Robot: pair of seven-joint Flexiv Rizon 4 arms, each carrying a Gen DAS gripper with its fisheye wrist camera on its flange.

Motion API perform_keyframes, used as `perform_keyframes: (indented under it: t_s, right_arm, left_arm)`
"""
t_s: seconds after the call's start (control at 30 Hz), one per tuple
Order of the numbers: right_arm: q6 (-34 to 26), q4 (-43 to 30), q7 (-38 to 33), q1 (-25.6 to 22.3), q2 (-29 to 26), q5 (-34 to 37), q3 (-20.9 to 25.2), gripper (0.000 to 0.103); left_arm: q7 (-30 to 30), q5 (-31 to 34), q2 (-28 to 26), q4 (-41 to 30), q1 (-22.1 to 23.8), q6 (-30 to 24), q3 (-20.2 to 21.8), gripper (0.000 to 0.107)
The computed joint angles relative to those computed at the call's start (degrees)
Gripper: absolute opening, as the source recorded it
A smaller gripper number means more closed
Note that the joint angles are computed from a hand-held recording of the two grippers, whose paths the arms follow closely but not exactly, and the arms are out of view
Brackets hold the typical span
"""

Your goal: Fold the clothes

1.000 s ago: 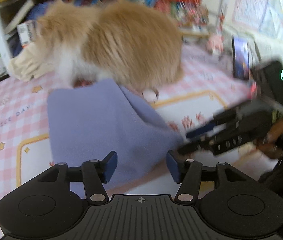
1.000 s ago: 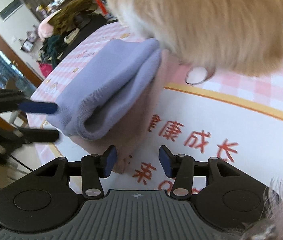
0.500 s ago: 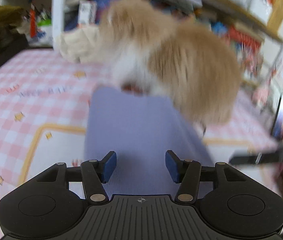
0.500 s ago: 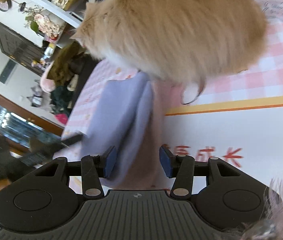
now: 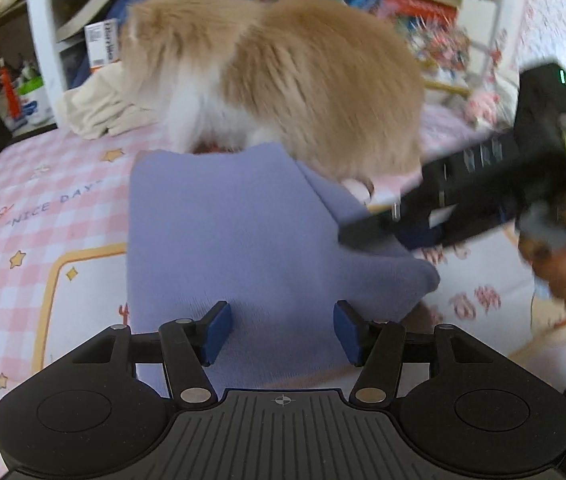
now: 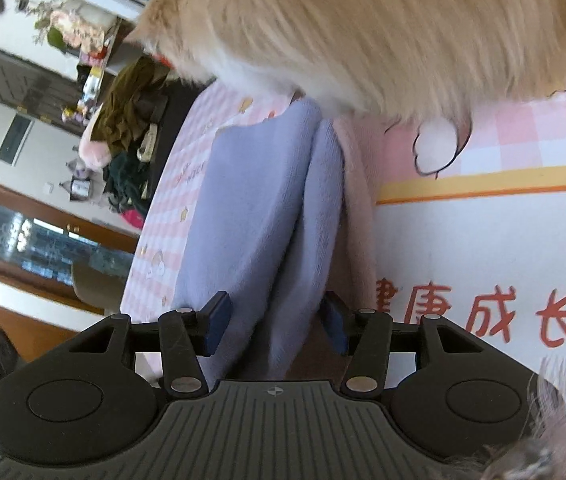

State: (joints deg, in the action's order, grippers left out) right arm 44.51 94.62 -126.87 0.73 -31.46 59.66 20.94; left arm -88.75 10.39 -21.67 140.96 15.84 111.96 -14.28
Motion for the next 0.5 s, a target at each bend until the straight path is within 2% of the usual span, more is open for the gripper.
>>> perform_keyframes:
  t_s: [0.13,0.2,0.23,0.4,0.43,0.47,0.5]
  right_arm:
    - [-1.4,-0.4,0.6,-0.5,-0.1,0.4,-0.1,0.057]
    - [-2.0,-0.4,1.5,0.6,-0.2,-1.4,-0.4,0.059]
    - [-1.7,-0.3,1.1,1.0,0.0,-2.0,-0.3,0.065]
    - [2.9,0.6,0.2,4.7,0.7,-6.0,-0.4,0.066]
    - [4.5,1.1,0.6,5.6,0.8,-6.9,-0.5,0.061]
    - [6.8,1.9,1.0,6.6,1.2,-8.2,-0.6,0.045]
    - [9.4,3.0,1.1,7.7,1.7,-9.8,-0.8,0.034]
  left_arm:
    - [1.7,-0.9,-0.2,-0.1,-2.9,-0.3,2.2,0.056]
    - [1.6,-1.0,-0.5,-0.1,-2.7,0.0,2.0,0.057]
    - [1.7,-1.2,-0.6,-0.2,-3.0,0.1,2.3,0.057]
    - [2.1,-2.0,-1.0,-0.3,-4.5,0.6,3.4,0.059]
    - [2.1,-2.1,-1.1,-0.3,-4.6,0.7,3.5,0.059]
    - [2.0,-2.0,-1.0,-0.3,-4.2,0.7,3.2,0.06]
    - [1.7,-1.7,-1.0,-0.2,-3.5,0.5,2.6,0.06]
